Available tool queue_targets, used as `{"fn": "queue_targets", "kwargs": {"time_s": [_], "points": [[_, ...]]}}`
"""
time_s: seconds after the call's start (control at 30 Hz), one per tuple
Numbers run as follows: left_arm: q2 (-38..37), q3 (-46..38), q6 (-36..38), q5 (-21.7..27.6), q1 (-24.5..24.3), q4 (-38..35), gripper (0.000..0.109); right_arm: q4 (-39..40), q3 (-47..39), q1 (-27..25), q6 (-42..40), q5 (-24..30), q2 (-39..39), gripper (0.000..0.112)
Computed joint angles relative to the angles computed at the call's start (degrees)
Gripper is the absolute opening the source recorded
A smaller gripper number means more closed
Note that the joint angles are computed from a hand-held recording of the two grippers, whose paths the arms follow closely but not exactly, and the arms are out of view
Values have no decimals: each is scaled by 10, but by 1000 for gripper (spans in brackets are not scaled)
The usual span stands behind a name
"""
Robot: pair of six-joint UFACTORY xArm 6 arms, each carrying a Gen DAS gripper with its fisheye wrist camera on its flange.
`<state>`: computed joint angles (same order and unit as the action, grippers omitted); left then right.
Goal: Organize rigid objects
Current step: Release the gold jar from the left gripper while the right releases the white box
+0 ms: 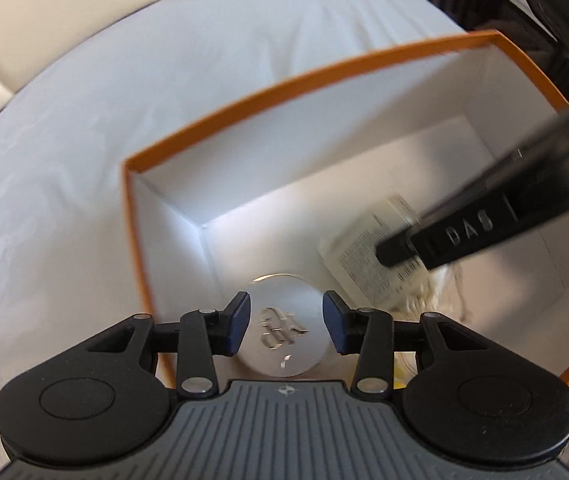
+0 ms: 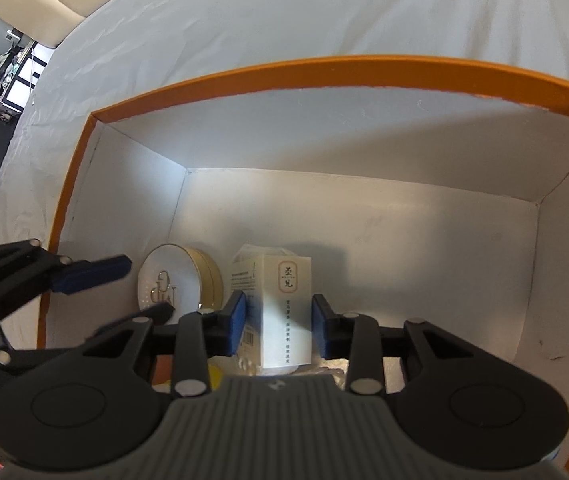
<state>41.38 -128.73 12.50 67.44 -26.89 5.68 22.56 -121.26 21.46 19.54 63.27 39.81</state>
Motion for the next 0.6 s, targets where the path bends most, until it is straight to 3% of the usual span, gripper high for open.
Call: {"fn": "queue_targets", "kwargs": {"time_s": [0.3,0.47,0.5,0.6], "points": [[-28,40,-5,-12,-7,11,44,33,-28,1,3,33,19,34],[13,-36,7,34,2,11,40,24,-18,2,-4,40,16,43],[15,-33,7,26,4,15,40,12,-22,5,7,47,18,48],[-3,13,0,-3,4,21,40,5,-18,6,10,51,18,48]]}}
